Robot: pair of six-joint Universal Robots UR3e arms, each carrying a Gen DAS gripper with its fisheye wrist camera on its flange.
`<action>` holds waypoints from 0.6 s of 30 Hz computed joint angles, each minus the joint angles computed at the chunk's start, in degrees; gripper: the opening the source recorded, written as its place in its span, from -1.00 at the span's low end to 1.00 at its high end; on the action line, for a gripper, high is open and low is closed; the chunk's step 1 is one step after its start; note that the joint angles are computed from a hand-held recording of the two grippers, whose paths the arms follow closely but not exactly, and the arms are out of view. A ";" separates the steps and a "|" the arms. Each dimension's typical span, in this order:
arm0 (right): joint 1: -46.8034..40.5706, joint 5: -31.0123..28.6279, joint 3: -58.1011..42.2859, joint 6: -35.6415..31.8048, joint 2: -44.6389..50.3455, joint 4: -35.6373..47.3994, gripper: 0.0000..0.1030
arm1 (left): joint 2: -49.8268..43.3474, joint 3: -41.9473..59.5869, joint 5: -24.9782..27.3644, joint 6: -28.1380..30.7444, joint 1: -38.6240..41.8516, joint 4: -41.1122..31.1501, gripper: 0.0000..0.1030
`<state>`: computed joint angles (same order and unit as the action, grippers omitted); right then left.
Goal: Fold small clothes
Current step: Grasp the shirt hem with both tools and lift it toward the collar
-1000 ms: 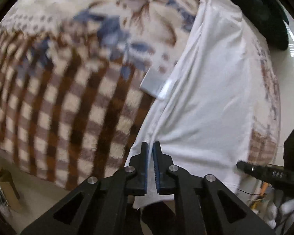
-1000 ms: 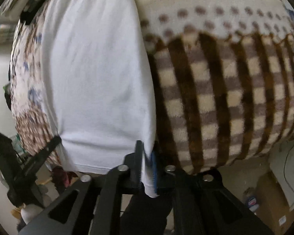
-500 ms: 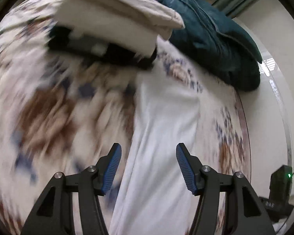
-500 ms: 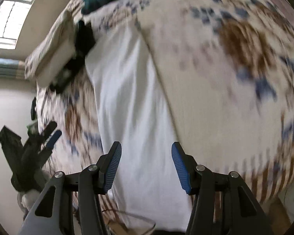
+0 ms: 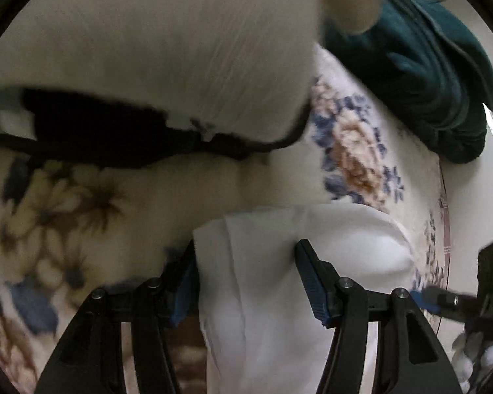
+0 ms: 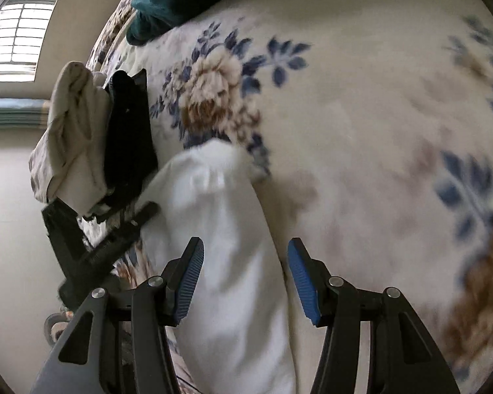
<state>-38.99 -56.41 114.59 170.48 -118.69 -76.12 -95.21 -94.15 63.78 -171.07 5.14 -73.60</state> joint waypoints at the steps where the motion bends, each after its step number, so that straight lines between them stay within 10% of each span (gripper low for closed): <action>1: 2.10 1.06 1.13 2.32 3.90 -5.70 0.08 | -0.59 -0.73 -0.17 -0.26 -0.07 1.36 0.08; 9: 6.73 6.55 3.46 10.50 21.18 -24.73 0.08 | -1.10 -2.05 -4.06 -0.55 0.89 4.47 0.04; 10: 6.62 7.20 3.89 10.54 21.43 -25.14 0.08 | -0.81 -2.85 -5.07 -0.30 1.14 5.55 -0.11; 11: 6.82 7.78 4.10 10.98 21.93 -26.15 0.07 | -0.33 -3.41 -6.22 0.46 1.58 5.63 -0.67; 15: 8.08 8.97 4.27 11.15 21.35 -28.26 -0.62 | 3.66 -6.56 -8.00 2.95 1.92 8.30 -0.80; 18: 9.60 8.21 3.23 11.26 18.68 -28.26 -0.72 | 7.33 -7.56 -9.65 3.85 2.97 7.35 -0.80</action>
